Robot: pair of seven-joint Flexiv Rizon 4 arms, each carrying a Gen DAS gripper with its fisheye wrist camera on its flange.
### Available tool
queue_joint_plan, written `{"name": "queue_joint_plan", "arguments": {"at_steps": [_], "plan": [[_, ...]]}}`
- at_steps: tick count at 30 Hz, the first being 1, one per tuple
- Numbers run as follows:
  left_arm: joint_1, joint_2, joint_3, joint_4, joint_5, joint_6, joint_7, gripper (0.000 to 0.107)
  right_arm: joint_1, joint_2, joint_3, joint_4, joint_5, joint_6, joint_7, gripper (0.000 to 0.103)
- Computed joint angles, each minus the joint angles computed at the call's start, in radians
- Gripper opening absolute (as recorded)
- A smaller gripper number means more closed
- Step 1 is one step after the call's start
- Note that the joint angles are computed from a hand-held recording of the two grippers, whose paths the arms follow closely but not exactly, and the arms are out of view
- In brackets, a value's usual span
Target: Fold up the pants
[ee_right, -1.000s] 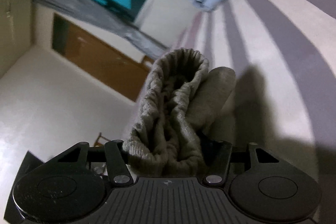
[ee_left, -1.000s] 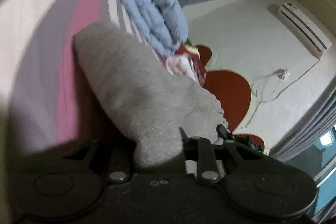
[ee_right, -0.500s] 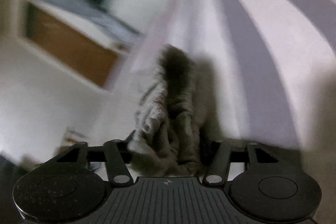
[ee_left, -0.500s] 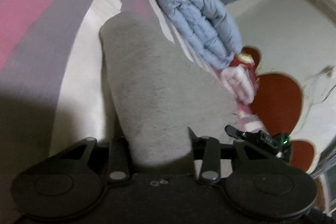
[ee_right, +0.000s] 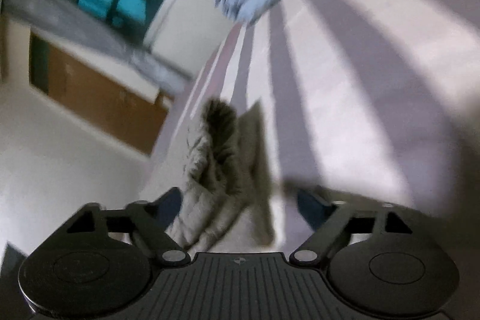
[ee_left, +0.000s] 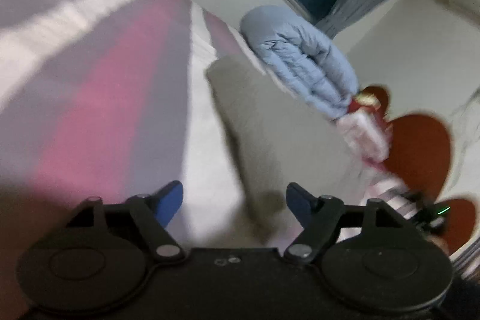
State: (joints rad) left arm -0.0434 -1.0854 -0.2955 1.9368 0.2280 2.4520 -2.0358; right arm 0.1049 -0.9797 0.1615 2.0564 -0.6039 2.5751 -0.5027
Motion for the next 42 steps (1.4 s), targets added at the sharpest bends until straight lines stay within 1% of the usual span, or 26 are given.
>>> {"name": "queue_joint_plan", "arguments": {"at_steps": [1,2,3,4,5,6,7,9,12,13,14,15,16,17,18,21,22,24,26,28,30,33,35,37,40,42], "plan": [[-0.07,0.028,0.053,0.063,-0.086,0.064,0.027,0.074,0.025,0.035,-0.014,0.063,0.065,0.026,-0.05,0.092],[-0.119,0.047,0.083,0.114,-0.152,0.111,0.044,0.079,0.067,0.069,-0.038,0.12,0.138,0.041,-0.113,0.094],[-0.165,0.067,0.104,0.161,-0.217,0.147,0.062,0.081,0.112,0.12,-0.033,0.201,0.257,0.044,-0.241,0.094],[-0.221,0.086,0.122,0.205,-0.306,0.18,0.078,0.086,0.181,0.146,-0.056,0.25,0.352,0.066,-0.314,0.095],[-0.282,0.108,0.136,0.249,-0.406,0.209,0.095,0.09,0.248,0.168,-0.074,0.289,0.441,0.085,-0.372,0.098],[-0.334,0.128,0.142,0.281,-0.491,0.219,0.115,0.092,0.314,0.187,-0.075,0.328,0.55,0.101,-0.436,0.1],[-0.395,0.147,0.149,0.31,-0.582,0.234,0.139,0.092,0.38,0.195,-0.07,0.358,0.659,0.124,-0.492,0.103],[-0.484,0.166,0.151,0.343,-0.711,0.268,0.173,0.092,0.488,0.188,-0.048,0.379,0.828,0.176,-0.567,0.103],[-0.609,0.214,0.132,0.399,-0.913,0.31,0.23,0.092,0.663,0.215,-0.036,0.396,1.097,0.188,-0.661,0.103],[-0.663,0.24,0.125,0.415,-1.018,0.332,0.259,0.093,0.704,0.217,-0.025,0.394,1.159,0.212,-0.681,0.103],[-0.69,0.251,0.119,0.436,-1.069,0.376,0.252,0.093,0.75,0.218,-0.016,0.392,1.22,0.244,-0.71,0.103],[-0.707,0.265,0.109,0.456,-1.093,0.413,0.24,0.093,0.786,0.212,-0.01,0.389,1.275,0.273,-0.738,0.103],[-0.727,0.287,0.092,0.471,-1.132,0.435,0.243,0.093,0.833,0.214,-0.001,0.384,1.348,0.297,-0.774,0.103],[-0.756,0.304,0.073,0.47,-1.201,0.45,0.265,0.093,0.872,0.213,0.013,0.375,1.416,0.325,-0.805,0.103],[-0.783,0.316,0.055,0.474,-1.257,0.472,0.278,0.093,0.906,0.205,0.031,0.366,1.477,0.365,-0.829,0.103],[-0.864,0.324,0.001,0.462,-1.387,0.548,0.307,0.093,0.979,0.199,0.096,0.347,1.598,0.454,-0.901,0.103],[-0.888,0.32,-0.016,0.45,-1.424,0.568,0.322,0.093,0.989,0.187,0.123,0.351,1.619,0.486,-0.904,0.103],[-0.937,0.303,-0.04,0.435,-1.455,0.628,0.335,0.093,1.015,0.189,0.183,0.354,1.655,0.511,-0.913,0.103],[-0.977,0.281,-0.069,0.419,-1.498,0.686,0.32,0.093,1.048,0.194,0.233,0.344,1.706,0.517,-0.934,0.103],[-1.0,0.274,-0.101,0.415,-1.507,0.704,0.31,0.093,1.096,0.194,0.268,0.318,1.766,0.536,-0.985,0.103],[-1.021,0.266,-0.117,0.397,-1.526,0.718,0.334,0.093,1.114,0.19,0.302,0.311,1.783,0.558,-0.983,0.103],[-1.033,0.272,-0.116,0.385,-1.507,0.739,0.376,0.093,1.128,0.214,0.326,0.283,1.82,0.563,-1.034,0.103],[-1.033,0.276,-0.112,0.375,-1.48,0.754,0.395,0.093,1.138,0.224,0.329,0.288,1.821,0.606,-1.039,0.103],[-1.027,0.274,-0.114,0.351,-1.463,0.75,0.44,0.093,1.137,0.243,0.328,0.279,1.832,0.617,-1.086,0.103],[-1.014,0.241,-0.103,0.306,-1.395,0.747,0.485,0.093,1.131,0.224,0.319,0.276,1.812,0.632,-1.12,0.103],[-1.009,0.194,-0.108,0.267,-1.381,0.743,0.52,0.093,1.121,0.194,0.319,0.276,1.787,0.628,-1.109,0.103]]}}
